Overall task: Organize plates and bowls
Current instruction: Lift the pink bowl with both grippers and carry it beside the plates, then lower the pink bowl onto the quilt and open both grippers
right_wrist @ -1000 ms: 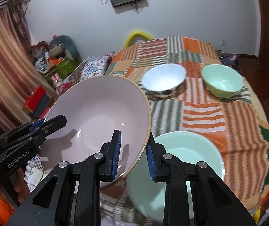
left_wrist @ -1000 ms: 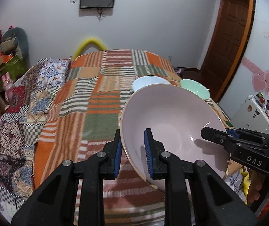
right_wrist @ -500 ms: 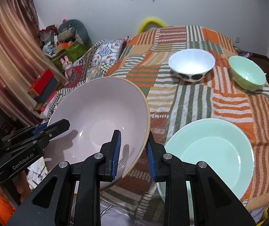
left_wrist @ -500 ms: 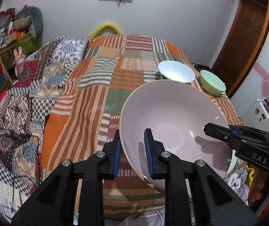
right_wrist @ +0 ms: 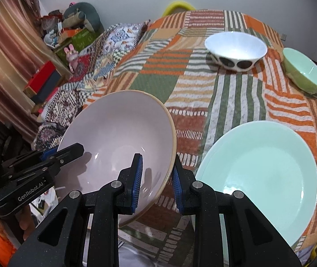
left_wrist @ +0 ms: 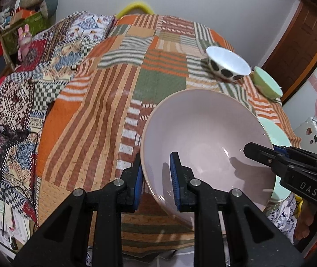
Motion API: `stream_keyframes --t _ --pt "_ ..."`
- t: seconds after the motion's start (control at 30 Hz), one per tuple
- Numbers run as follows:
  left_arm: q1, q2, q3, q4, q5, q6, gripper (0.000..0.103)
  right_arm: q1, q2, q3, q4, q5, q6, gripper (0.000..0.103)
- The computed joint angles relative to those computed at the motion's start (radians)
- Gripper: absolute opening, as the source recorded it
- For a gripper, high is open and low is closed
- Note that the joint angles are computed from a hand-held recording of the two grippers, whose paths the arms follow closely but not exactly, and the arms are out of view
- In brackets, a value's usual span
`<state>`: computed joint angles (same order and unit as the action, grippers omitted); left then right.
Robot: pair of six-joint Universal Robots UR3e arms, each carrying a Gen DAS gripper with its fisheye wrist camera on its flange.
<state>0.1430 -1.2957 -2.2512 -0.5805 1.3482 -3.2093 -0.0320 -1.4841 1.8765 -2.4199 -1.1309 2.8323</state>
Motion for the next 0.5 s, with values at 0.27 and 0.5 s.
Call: stream_keyframes --t 0.27,0.5 --pt "0.028 -0.066 -0.024 0.025 -0.025 0.003 0.022 0.039 0.083 -0.041 -0.002 -0.046 0.018 0.023" --pt "-0.004 -0.118 -0.024 0.087 0.018 -0.002 0.022 0.049 0.12 -0.066 -0.012 -0.065 0.026 0.023"
